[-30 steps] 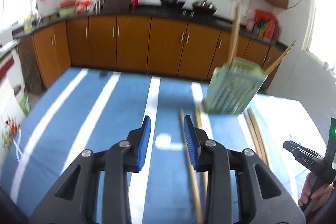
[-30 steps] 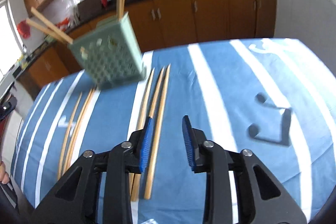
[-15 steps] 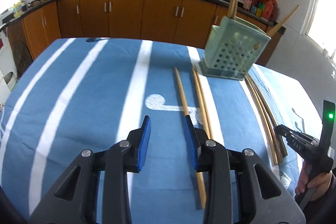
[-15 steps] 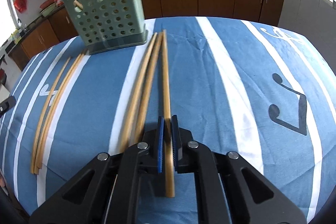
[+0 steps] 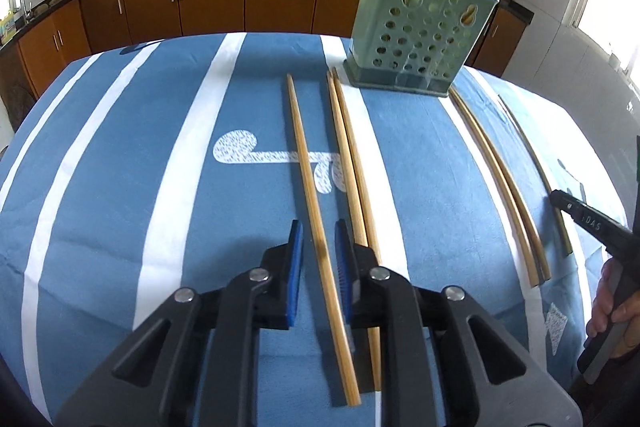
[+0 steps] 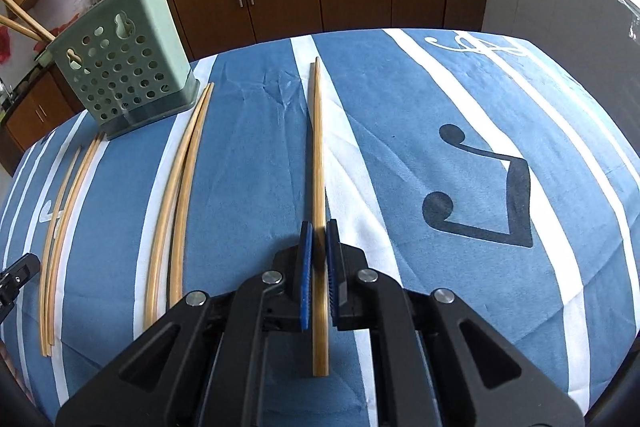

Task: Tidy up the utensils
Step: 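Close the left gripper on a loose chopstick while the right gripper grasps another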

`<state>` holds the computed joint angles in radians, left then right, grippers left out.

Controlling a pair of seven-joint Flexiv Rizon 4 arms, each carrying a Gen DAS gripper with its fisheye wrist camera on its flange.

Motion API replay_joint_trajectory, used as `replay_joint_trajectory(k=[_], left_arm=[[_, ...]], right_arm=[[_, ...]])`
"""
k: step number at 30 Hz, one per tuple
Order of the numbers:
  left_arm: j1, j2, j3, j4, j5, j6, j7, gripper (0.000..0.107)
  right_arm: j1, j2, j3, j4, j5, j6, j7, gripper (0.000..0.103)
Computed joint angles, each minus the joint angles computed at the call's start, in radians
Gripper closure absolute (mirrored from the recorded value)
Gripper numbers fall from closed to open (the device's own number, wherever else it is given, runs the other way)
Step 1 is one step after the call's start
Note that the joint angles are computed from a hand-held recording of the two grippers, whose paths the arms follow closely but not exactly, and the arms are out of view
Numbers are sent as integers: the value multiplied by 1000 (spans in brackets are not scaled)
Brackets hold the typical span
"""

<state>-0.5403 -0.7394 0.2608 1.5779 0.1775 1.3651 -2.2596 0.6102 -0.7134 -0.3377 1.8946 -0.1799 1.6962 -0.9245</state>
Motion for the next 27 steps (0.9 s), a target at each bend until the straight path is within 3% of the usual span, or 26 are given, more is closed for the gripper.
replay_joint_trajectory(k=[6,16,27], left_arm=[[-57,-26,67,-52,57,-70,-53,99],[9,-19,89,-79,131,-140,-167,99],[83,-11,32,-51,142,-65,-133,97]], right_arm=[[-11,-1,11,0,-4,8,-14,95],[-26,-12,36,-16,-3,26,-69,95],[-17,-20,31,-17,25,40,-94,95]])
